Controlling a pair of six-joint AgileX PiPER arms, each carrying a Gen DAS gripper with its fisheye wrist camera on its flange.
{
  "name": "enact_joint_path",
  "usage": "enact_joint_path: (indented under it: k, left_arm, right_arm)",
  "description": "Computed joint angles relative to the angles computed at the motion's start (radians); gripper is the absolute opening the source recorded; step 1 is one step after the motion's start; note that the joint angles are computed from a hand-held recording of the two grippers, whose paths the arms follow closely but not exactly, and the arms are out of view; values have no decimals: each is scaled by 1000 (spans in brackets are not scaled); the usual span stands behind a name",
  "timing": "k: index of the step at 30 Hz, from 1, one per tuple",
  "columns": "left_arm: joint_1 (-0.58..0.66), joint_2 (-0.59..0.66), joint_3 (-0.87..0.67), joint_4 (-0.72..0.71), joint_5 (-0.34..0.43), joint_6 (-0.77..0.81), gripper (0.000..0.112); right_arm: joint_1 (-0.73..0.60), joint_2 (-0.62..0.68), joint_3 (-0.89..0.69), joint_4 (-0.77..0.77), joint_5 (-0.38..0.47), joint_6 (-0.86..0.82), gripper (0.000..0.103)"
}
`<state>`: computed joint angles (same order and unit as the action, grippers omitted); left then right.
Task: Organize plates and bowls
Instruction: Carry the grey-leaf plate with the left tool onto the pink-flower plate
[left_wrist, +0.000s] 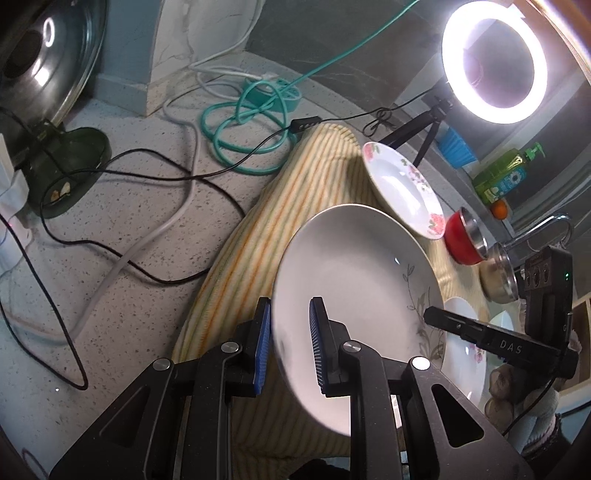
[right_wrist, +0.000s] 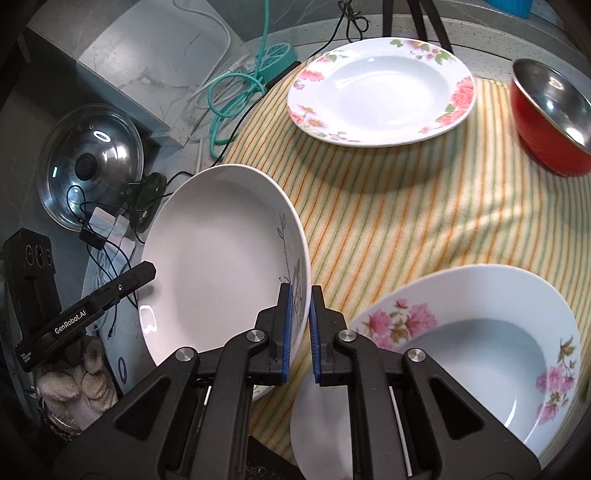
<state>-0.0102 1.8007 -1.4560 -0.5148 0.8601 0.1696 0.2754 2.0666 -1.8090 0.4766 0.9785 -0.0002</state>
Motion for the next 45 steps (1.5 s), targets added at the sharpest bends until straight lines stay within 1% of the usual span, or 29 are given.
enact_joint_path:
  k: [9, 25, 34, 45]
  left_arm:
    - [-72, -14, -22, -20, 4, 16, 19]
    - [-226, 47, -106, -31, 52, 29, 19]
    - [-301, 84, -133, -24, 79, 32, 19]
    - [-347, 111, -156, -9, 106, 28, 19]
  right_arm:
    - [-78, -154, 190, 32, -43, -36, 9]
    - [-227, -376, 506, 44, -105, -62, 9]
    - [-315, -438, 636, 48, -122, -88, 9]
    - [-357, -473, 705, 31, -141, -86, 9]
